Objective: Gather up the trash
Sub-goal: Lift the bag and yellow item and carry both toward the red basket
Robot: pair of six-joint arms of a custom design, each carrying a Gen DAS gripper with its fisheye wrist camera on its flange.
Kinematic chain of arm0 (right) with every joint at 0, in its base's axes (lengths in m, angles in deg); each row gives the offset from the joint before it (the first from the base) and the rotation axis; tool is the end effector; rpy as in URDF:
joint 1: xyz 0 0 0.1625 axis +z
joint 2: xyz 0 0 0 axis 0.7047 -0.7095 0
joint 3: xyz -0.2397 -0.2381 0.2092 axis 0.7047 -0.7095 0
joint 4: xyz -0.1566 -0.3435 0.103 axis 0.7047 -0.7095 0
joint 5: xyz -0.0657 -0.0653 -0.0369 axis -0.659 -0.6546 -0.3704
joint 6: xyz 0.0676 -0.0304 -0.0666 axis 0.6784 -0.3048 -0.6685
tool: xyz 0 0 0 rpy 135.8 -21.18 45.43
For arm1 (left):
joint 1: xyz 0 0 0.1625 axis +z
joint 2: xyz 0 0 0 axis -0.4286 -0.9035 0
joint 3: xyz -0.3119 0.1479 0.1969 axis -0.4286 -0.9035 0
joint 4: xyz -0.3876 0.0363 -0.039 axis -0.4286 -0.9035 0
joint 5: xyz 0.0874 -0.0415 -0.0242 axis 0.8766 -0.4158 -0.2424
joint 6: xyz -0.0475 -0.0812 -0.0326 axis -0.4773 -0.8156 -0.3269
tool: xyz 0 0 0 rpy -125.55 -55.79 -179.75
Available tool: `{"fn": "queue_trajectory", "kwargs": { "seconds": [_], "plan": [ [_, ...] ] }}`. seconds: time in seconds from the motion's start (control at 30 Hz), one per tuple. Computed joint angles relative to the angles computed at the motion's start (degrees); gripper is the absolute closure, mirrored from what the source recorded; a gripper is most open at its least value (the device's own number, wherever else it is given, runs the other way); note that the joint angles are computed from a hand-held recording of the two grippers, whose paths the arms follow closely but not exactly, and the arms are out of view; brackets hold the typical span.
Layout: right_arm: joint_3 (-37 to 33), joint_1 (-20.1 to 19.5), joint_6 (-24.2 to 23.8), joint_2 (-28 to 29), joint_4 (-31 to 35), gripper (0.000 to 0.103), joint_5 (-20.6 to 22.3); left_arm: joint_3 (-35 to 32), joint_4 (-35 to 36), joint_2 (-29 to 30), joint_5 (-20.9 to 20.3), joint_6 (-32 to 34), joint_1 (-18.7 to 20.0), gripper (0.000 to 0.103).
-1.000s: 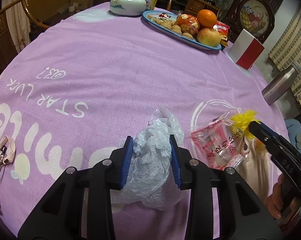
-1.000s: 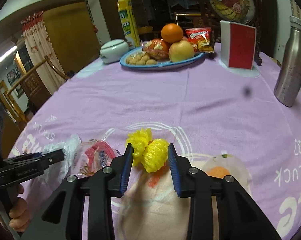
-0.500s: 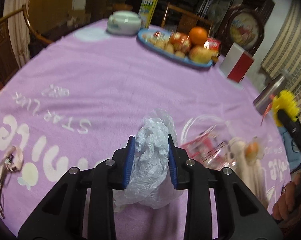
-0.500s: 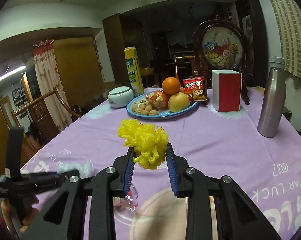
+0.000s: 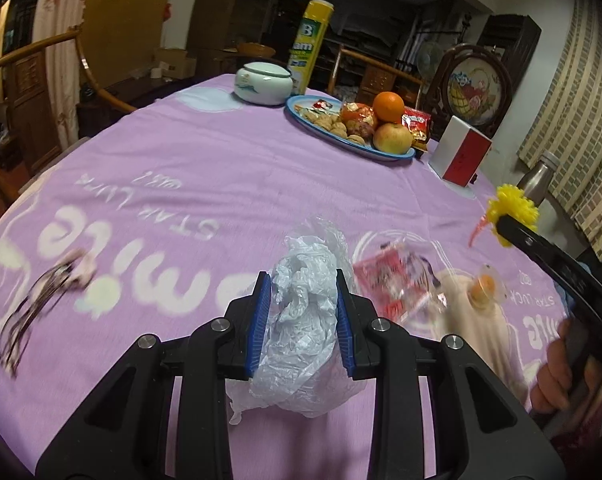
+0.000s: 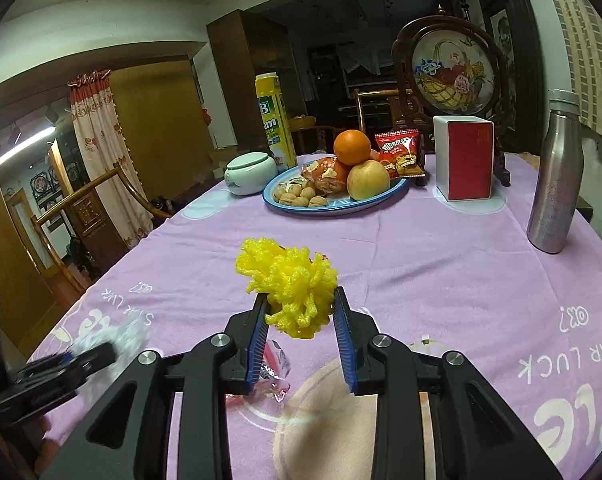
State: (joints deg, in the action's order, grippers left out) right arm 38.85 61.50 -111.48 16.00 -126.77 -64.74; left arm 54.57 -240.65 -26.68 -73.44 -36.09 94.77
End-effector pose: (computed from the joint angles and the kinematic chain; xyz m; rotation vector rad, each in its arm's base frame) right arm 0.3203 -0.7455 0.0579 0.6263 -2.4407 1.1501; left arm -0.0494 -0.6778 0.3056 0.2562 2.3956 -1.1132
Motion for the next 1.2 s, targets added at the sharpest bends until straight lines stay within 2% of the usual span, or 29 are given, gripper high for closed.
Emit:
{"fn": "queue_trajectory", "kwargs": {
  "seconds": [0.2,0.43,0.6,0.93,1.2],
  "plan": [
    [3.6,0.4,-1.2,-1.2,-3.7,0.071,0.0,8.2,-5.2,-6.8,2.6,-1.0,-1.4,0.071],
    [16.0,0.7,3.4,-6.4,-9.2,0.071,4.1,14.9,-7.2,-13.0,5.0,-1.0,-2.3,0.071],
    [21.1,1.9,4.6,-7.9,-11.0,0.071,5.9,19.2,-9.8,-16.5,6.7,-0.5,-3.3,0.071],
    [30.3,4.4,3.0,-10.3,-13.6,0.071,11.3,25.3,-9.7,-22.0,10.1,-2.4,-6.3,0.071],
    [38.3,4.8,1.8,-12.9,-15.8,0.071,16.0,30.2,-7.9,-26.3,14.2,-6.0,-9.8,0.071]
  ]
}}
